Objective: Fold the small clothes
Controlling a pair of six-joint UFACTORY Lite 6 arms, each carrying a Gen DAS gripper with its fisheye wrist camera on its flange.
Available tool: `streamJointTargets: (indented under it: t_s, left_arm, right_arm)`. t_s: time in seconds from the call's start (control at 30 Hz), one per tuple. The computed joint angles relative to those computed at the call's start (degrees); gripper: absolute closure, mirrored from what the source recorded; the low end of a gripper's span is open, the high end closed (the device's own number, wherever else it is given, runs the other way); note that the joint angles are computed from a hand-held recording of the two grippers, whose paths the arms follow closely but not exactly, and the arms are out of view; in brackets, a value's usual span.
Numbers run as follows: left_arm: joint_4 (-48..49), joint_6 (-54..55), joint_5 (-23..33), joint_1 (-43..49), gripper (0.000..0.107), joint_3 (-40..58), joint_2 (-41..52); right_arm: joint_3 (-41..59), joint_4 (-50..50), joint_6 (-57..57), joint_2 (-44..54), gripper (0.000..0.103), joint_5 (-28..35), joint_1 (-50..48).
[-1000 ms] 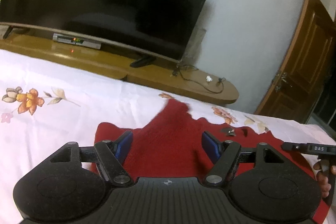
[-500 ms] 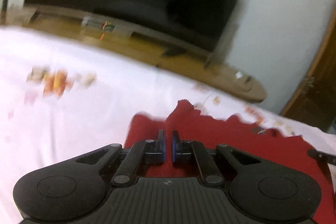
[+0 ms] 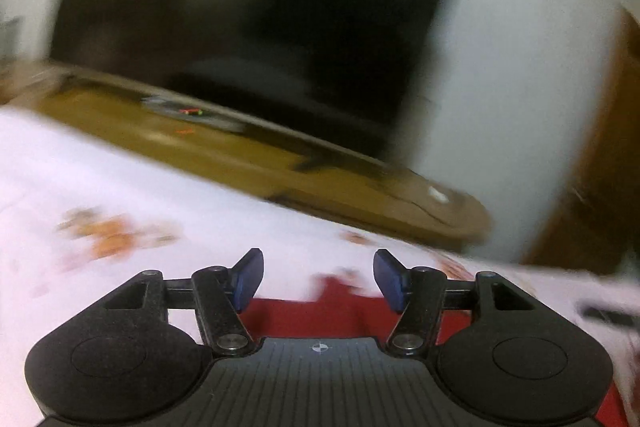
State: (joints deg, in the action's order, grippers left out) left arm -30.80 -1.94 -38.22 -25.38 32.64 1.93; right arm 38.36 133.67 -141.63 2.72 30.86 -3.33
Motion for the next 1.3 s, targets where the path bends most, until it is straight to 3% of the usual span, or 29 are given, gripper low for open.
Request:
streamJointTargets:
  t_s: [0.1, 0.13, 0.2, 0.27, 0.33, 0.43, 0.5, 0.57, 0.63, 0.73, 0.8, 0.9, 1.0, 1.17, 1.23, 1.3]
  left_arm:
    - [8.94, -0.07, 7.18, -3.42, 0.047, 11.06, 9.28]
    - [8.82, 1.99, 10.23, -4.74, 0.047, 15.81, 13.46]
    - [2.79, 8.94, 13.93, -6.47, 0.047, 22.92, 20.30]
    - [-4.51, 16.53, 15.19, -7.35, 0.042, 26.80, 24.89]
    - [-9.36, 21.66, 12.18, -7.74, 0.025, 25.91, 25.25]
    - [-16.13, 29.68, 7.67, -5.78, 0.024, 20.84, 22.10]
    - [-16.05, 29.34, 7.29, -2.19, 0.024, 17.77, 19.97]
    - [-11.10, 23.89, 8.46, 2.39, 0.024, 16.63, 19.56]
    - [-6.82, 19.32, 8.76, 4.32, 0.024, 15.98, 19.31]
    - [-12.48, 24.47, 6.27, 1.73, 0.024, 15.77, 18.99]
    - [-14.65, 24.66, 4.51, -1.65, 0.024, 11.69, 13.93]
    - [-15.95, 23.92, 3.02, -9.51, 0.024, 6.53, 6.49]
    - [-19.45, 26.23, 3.71, -16.65, 0.024, 9.84, 9.19]
    - [-30.25, 34.90, 5.85, -20.53, 0.024, 16.98, 17.78]
    - [-28.28, 32.22, 4.05, -20.14, 0.020, 12.45, 15.31]
    - [-27.20, 30.04, 2.94, -18.62, 0.018, 6.36, 10.66]
  right_arm:
    - [4.11, -7.14, 6.92, 3.34, 0.060, 0.44, 5.16]
    - [5.89, -6.45, 6.88, 5.25, 0.070, -1.15, 8.66]
    - [10.85, -3.49, 5.49, 10.34, 0.080, -6.97, 15.18]
    - [12.49, 4.80, -1.71, 13.59, 0.072, -8.95, 18.91]
    - [13.96, 10.42, -8.23, 16.36, 0.065, -11.20, 20.60]
    - [11.15, 12.25, -13.22, 14.80, 0.057, -8.56, 17.85]
    - [9.04, 18.17, -20.67, 12.09, 0.061, -10.72, 14.25]
    - [7.89, 17.59, -18.80, 12.80, 0.064, -8.08, 8.99]
    - [8.49, 14.24, -16.53, 12.05, 0.065, -9.98, 6.82]
    - [7.12, 22.02, -24.35, 10.12, 0.064, -11.57, 8.77]
    - [3.36, 24.63, -25.54, 5.45, 0.063, -10.48, 9.24]
    - [-3.27, 12.72, -13.01, -3.13, 0.059, -7.28, 8.24]
    - [-7.41, 6.26, -6.68, -6.72, 0.060, -5.86, 12.73]
    - [-6.61, 25.30, -22.61, -3.08, 0.060, -10.37, 26.19]
    - [-7.44, 31.53, -31.59, -2.78, 0.059, -10.25, 27.26]
    - [-9.36, 30.30, -35.00, -5.65, 0.058, -11.40, 24.45]
